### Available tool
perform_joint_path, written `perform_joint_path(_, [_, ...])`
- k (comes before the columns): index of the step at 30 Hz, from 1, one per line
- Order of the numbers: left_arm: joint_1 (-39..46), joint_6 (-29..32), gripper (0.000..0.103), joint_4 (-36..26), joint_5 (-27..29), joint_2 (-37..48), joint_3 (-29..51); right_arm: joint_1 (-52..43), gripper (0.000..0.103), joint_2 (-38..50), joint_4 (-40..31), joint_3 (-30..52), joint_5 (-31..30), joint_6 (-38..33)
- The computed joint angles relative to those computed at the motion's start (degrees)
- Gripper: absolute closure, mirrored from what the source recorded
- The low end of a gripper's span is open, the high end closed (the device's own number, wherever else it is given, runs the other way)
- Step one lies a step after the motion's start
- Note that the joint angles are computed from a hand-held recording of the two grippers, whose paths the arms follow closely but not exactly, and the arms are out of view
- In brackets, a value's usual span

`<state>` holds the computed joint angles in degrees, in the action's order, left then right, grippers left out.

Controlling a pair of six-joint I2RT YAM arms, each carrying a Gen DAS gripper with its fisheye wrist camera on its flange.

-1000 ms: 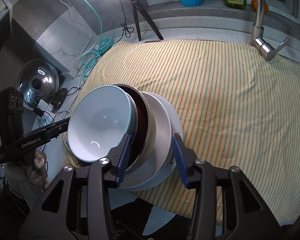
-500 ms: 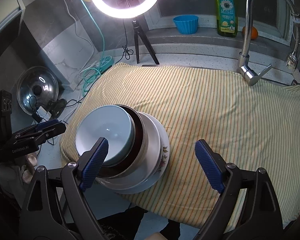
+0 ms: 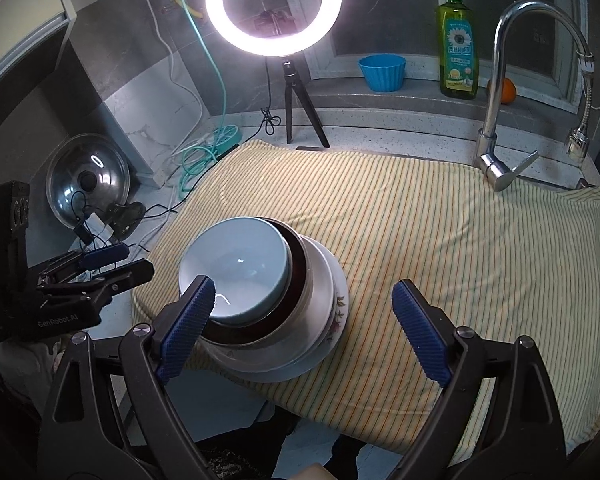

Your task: Organize plates and bowls

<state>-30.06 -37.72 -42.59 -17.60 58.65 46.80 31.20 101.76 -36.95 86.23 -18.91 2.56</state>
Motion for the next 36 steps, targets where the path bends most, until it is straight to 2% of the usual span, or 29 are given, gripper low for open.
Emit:
perform_joint_path(9, [-2.7, -1.5, 0.029, -1.1, -2.9, 0.6, 1.7, 0.5, 0.011, -1.3, 0.8, -1.5, 0.5, -0.2])
perform_joint_path(36, [-3.0, -2.0, 0.029, -1.8, -3.1, 0.1, 2.4, 0.7, 0.011, -1.7, 0.9, -2.0, 1.6, 1.0])
